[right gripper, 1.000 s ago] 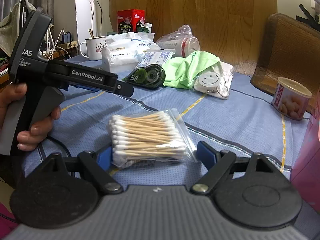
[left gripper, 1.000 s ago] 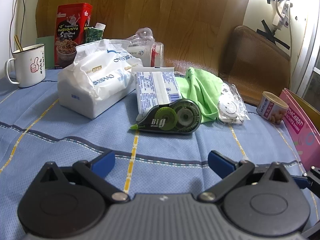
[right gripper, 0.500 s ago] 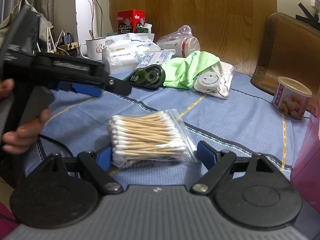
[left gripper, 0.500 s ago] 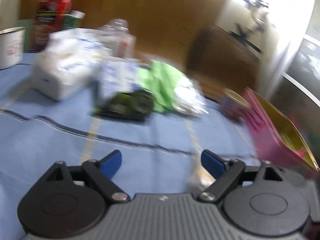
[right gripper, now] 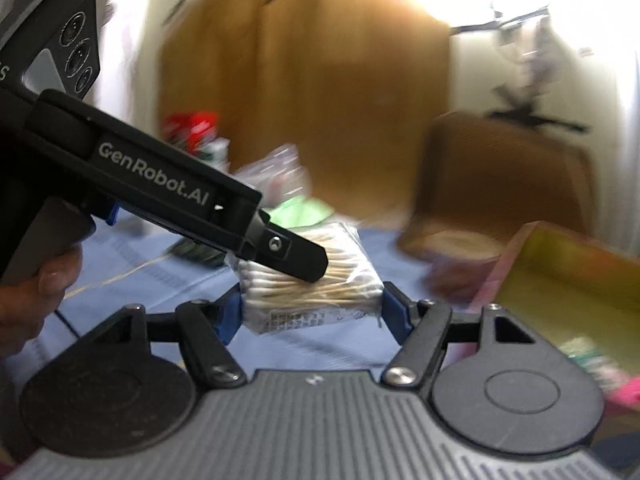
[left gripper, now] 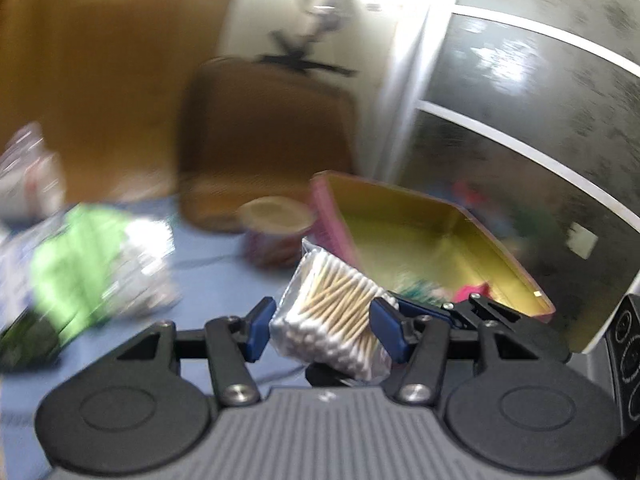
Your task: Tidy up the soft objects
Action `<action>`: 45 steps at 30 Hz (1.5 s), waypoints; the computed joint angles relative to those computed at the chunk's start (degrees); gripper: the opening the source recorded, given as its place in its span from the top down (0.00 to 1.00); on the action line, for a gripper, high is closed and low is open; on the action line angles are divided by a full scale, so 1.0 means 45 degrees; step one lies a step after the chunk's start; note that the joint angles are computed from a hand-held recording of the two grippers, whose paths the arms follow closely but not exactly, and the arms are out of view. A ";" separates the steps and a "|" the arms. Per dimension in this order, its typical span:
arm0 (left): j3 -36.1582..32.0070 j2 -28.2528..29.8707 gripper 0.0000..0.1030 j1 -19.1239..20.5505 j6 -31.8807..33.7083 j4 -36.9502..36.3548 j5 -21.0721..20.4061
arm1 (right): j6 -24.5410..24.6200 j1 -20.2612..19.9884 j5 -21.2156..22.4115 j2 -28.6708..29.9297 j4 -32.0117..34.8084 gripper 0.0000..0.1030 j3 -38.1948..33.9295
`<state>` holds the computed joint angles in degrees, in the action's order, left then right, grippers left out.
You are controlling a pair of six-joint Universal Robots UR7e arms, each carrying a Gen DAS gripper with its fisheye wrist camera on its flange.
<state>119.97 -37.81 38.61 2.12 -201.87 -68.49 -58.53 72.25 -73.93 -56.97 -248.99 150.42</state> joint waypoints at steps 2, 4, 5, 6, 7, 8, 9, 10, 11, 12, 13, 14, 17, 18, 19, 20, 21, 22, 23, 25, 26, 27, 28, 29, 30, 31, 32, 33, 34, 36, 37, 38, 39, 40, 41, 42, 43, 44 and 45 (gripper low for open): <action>-0.0909 0.0587 0.48 -0.0076 0.0291 0.0501 -0.0383 | 0.0273 -0.0379 0.0004 -0.0261 -0.0643 0.30 -0.0043; -0.1743 0.1192 0.47 -0.0199 0.0464 0.0975 -0.0576 | 0.0677 -0.0773 -0.0070 -0.0697 -0.0752 0.30 -0.0112; -0.2104 0.1497 0.47 -0.0288 0.0563 0.1147 -0.0597 | 0.0882 -0.0982 -0.0104 -0.0936 -0.0700 0.30 -0.0154; -0.2425 0.1789 0.42 -0.0361 0.0677 0.1255 -0.0506 | 0.1037 -0.1165 -0.0143 -0.1133 -0.0634 0.30 -0.0212; -0.2695 0.2035 0.33 -0.0458 0.0754 0.1418 -0.0318 | 0.1158 -0.1284 -0.0262 -0.1231 -0.0677 0.29 -0.0260; -0.2887 0.2253 0.29 -0.0551 0.0810 0.1484 -0.0104 | 0.1239 -0.1368 -0.0461 -0.1230 -0.0696 0.29 -0.0459; -0.3024 0.2449 0.27 -0.0640 0.0850 0.1429 0.0113 | 0.1311 -0.1339 -0.0822 -0.1122 -0.0772 0.29 -0.0765; -0.3053 0.2548 0.27 -0.0709 0.0827 0.1375 0.0326 | 0.1366 -0.1231 -0.1288 -0.1028 -0.0803 0.28 -0.1035; -0.2971 0.2538 0.27 -0.0721 0.0741 0.1318 0.0417 | 0.1453 -0.1001 -0.2058 -0.0940 -0.0678 0.23 -0.1389; -0.2804 0.2438 0.25 -0.0688 0.0676 0.1208 0.0361 | 0.1628 -0.0903 -0.2523 -0.0886 -0.0568 0.21 -0.1636; -0.2550 0.2307 0.24 -0.0662 0.0644 0.0977 0.0328 | 0.1942 -0.0948 -0.2604 -0.0954 -0.0432 0.21 -0.1729; -0.2315 0.2130 0.24 -0.0640 0.0664 0.0789 0.0409 | 0.2374 -0.1117 -0.2349 -0.1144 -0.0265 0.21 -0.1653; -0.1682 0.1725 0.22 -0.0592 0.0568 0.0172 0.0947 | 0.3100 -0.1417 -0.1710 -0.1294 -0.0386 0.21 -0.1410; -0.1532 0.1593 0.22 -0.0538 0.0422 0.0124 0.1112 | 0.3152 -0.1399 -0.1704 -0.1190 -0.0598 0.21 -0.1385; -0.1348 0.1452 0.22 -0.0491 0.0239 0.0101 0.1348 | 0.3189 -0.1348 -0.1697 -0.1116 -0.0689 0.21 -0.1398; -0.1230 0.1343 0.22 -0.0449 0.0143 0.0104 0.1582 | 0.3228 -0.1356 -0.1574 -0.1045 -0.0860 0.21 -0.1304; -0.1077 0.1252 0.22 -0.0430 0.0094 0.0035 0.1875 | 0.3271 -0.1385 -0.1400 -0.1010 -0.0925 0.21 -0.1283; -0.0869 0.1178 0.22 -0.0426 0.0080 -0.0133 0.2212 | 0.3290 -0.1359 -0.1236 -0.0883 -0.1200 0.22 -0.1174; -0.0646 0.1106 0.22 -0.0416 0.0075 -0.0331 0.2569 | 0.3297 -0.1254 -0.1174 -0.0849 -0.1186 0.22 -0.1276; -0.0155 0.0917 0.22 -0.0321 -0.0054 -0.0679 0.3154 | 0.3236 -0.1077 -0.0948 -0.0641 -0.1467 0.26 -0.1268; 0.0106 0.0795 0.22 -0.0227 -0.0204 -0.0792 0.3392 | 0.3222 -0.0999 -0.0764 -0.0574 -0.1493 0.27 -0.1246; 0.0336 0.0660 0.22 -0.0106 -0.0389 -0.0840 0.3609 | 0.3219 -0.0955 -0.0537 -0.0490 -0.1525 0.30 -0.1187; 0.0593 0.0503 0.22 0.0034 -0.0599 -0.0902 0.3847 | 0.3197 -0.0883 -0.0346 -0.0415 -0.1445 0.33 -0.1170; 0.0841 0.0368 0.23 0.0187 -0.0764 -0.1050 0.4131 | 0.3140 -0.0725 -0.0243 -0.0296 -0.1270 0.37 -0.1210; 0.1050 0.0241 0.24 0.0329 -0.0887 -0.1198 0.4480 | 0.3084 -0.0588 -0.0202 -0.0155 -0.1155 0.42 -0.1233; 0.1249 0.0118 0.27 0.0467 -0.1003 -0.1344 0.4924 | 0.3011 -0.0411 -0.0251 -0.0043 -0.0938 0.46 -0.1270; 0.1434 -0.0010 0.27 0.0610 -0.1133 -0.1486 0.5425 | 0.2910 -0.0180 -0.0408 0.0046 -0.0494 0.52 -0.1334; 0.1616 -0.0172 0.27 0.0761 -0.1252 -0.1617 0.5799 | 0.2882 0.0101 -0.0671 0.0032 0.0169 0.57 -0.1488; 0.1807 -0.0361 0.28 0.0929 -0.1383 -0.1791 0.6084 | 0.2906 0.0377 -0.0954 0.0015 0.0880 0.60 -0.1634; 0.2153 -0.0653 0.28 0.1266 -0.1437 -0.2469 0.6632 | 0.3163 0.0863 -0.1288 -0.0053 0.2392 0.70 -0.1937; 0.2254 -0.0716 0.29 0.1437 -0.1391 -0.2902 0.7027 | 0.3315 0.1086 -0.1386 -0.0048 0.3034 0.71 -0.2099; 0.2307 -0.0745 0.29 0.1579 -0.1334 -0.3235 0.7335 | 0.3433 0.1367 -0.1516 0.0036 0.3602 0.71 -0.2270; 0.2352 -0.0734 0.29 0.1736 -0.1248 -0.3659 0.7605 | 0.3462 0.1642 -0.1654 0.0115 0.4140 0.71 -0.2494; 0.2385 -0.0670 0.29 0.1892 -0.1124 -0.4208 0.7780 | 0.3440 0.1956 -0.1833 0.0244 0.4655 0.71 -0.2754; 0.2404 -0.0596 0.29 0.2072 -0.1112 -0.4741 0.7810 | 0.3357 0.2304 -0.2016 0.0403 0.5212 0.71 -0.3048; 0.2545 -0.0807 0.31 0.2307 -0.1633 -0.4773 0.7452 | 0.3254 0.2607 -0.2135 0.0544 0.5691 0.69 -0.3301; 0.2700 -0.1008 0.30 0.2517 -0.1762 -0.5249 0.6838 | 0.3112 0.2894 -0.2253 0.0732 0.6137 0.69 -0.3588; 0.2729 -0.0901 0.29 0.2592 -0.1575 -0.6124 0.6677 | 0.2935 0.3218 -0.2442 0.0976 0.6608 0.68 -0.3982; 0.2759 -0.0870 0.28 0.2643 -0.1556 -0.6549 0.6622 | 0.2786 0.3495 -0.2678 0.1203 0.6955 0.60 -0.4319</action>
